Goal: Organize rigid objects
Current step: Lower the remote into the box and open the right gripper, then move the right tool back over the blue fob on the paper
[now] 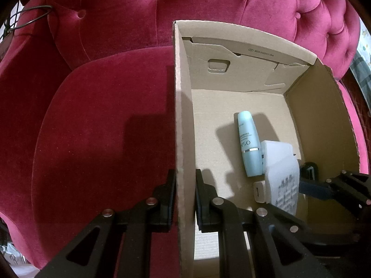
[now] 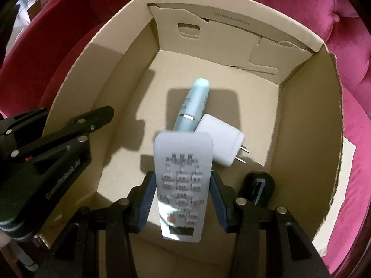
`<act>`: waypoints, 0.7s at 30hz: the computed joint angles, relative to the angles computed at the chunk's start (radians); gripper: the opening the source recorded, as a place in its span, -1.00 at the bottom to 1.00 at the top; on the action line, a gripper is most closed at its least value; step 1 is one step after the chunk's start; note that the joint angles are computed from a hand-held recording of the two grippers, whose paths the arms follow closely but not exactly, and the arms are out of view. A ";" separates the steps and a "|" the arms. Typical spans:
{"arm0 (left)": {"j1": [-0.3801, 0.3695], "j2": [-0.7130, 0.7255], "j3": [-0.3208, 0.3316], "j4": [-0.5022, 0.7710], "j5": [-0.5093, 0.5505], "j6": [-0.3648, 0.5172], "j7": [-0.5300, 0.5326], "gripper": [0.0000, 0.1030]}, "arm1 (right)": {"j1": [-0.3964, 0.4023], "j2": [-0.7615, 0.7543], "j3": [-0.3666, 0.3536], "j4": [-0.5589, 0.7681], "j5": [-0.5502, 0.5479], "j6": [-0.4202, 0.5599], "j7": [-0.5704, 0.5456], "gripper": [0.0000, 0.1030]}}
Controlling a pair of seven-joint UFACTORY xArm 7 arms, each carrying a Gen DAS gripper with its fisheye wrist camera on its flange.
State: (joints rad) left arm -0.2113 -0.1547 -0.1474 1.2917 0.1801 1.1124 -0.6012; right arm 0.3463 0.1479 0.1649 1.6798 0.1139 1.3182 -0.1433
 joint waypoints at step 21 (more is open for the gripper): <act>0.001 -0.001 0.001 -0.004 0.001 -0.002 0.002 -0.70 | -0.042 -0.049 -0.019 0.071 0.039 0.017 -0.022 0.02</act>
State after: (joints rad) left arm -0.2102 -0.1554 -0.1461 1.2879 0.1811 1.1101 -0.5988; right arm 0.3039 0.0993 0.1461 1.7511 0.1527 1.3353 -0.1654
